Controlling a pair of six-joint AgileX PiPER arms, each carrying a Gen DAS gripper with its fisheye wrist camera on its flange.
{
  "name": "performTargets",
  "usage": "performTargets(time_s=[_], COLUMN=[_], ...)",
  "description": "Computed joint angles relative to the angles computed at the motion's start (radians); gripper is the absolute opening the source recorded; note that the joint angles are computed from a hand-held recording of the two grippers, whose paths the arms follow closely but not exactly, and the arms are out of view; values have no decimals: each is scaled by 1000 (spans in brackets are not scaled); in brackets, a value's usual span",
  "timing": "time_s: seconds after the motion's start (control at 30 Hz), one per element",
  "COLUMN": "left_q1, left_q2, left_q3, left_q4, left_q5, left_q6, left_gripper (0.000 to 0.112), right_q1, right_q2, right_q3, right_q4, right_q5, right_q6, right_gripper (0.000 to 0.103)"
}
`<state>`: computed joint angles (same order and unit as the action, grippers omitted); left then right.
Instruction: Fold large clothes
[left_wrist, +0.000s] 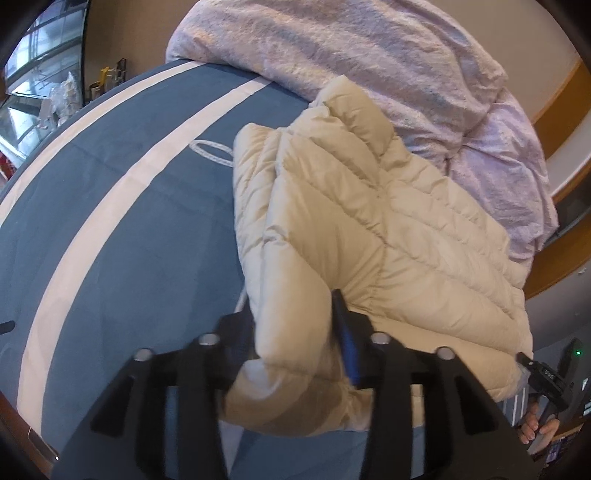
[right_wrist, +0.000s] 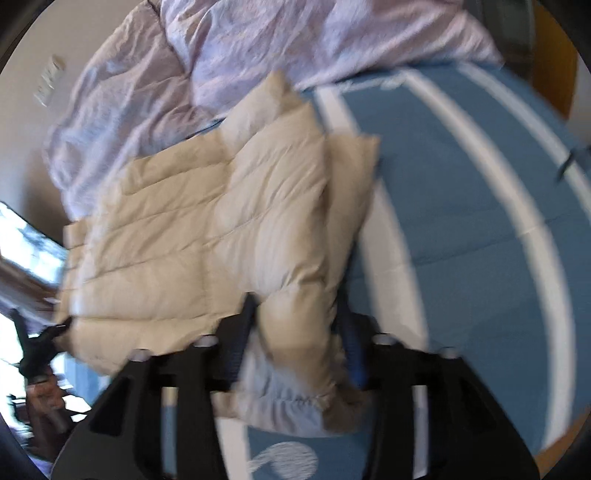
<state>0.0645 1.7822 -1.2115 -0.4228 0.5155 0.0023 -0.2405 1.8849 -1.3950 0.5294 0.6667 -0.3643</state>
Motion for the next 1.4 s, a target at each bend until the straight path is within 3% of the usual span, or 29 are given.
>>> performTargets(time_s=[0.1, 0.17, 0.3, 0.47, 0.73, 0.9, 1.23, 1.33, 1.4], left_q1=[-4, 6, 42, 56, 59, 73, 83, 82, 86], left_q2=[10, 23, 57, 102, 142, 158, 195, 202, 207], left_q3=[-20, -42, -87, -150, -223, -233, -266, -270, -268], left_q4=[69, 52, -57, -82, -37, -74, -139, -170, -210], left_q5=[13, 30, 78, 124, 156, 167, 182, 183, 190], left_q6=[-67, -55, 24, 30, -22, 1, 29, 47, 77], left_gripper=[75, 83, 88, 88, 88, 88, 87, 79, 65], right_q1=[26, 40, 110, 239, 392, 428, 461, 471, 472], right_q2=[-41, -59, -80, -54, 5, 26, 127, 137, 137], right_q3=[28, 34, 28, -4, -41, -3, -50, -44, -39], right_q4=[-125, -131, -89, -68, -265, -402, -502, -539, -540], right_q5=[-83, -104, -125, -141, -194, -254, -256, -274, -284], right_q6=[90, 90, 34, -7, 167, 303, 394, 431, 435], right_gripper=[66, 66, 66, 66, 59, 55, 55, 55, 55])
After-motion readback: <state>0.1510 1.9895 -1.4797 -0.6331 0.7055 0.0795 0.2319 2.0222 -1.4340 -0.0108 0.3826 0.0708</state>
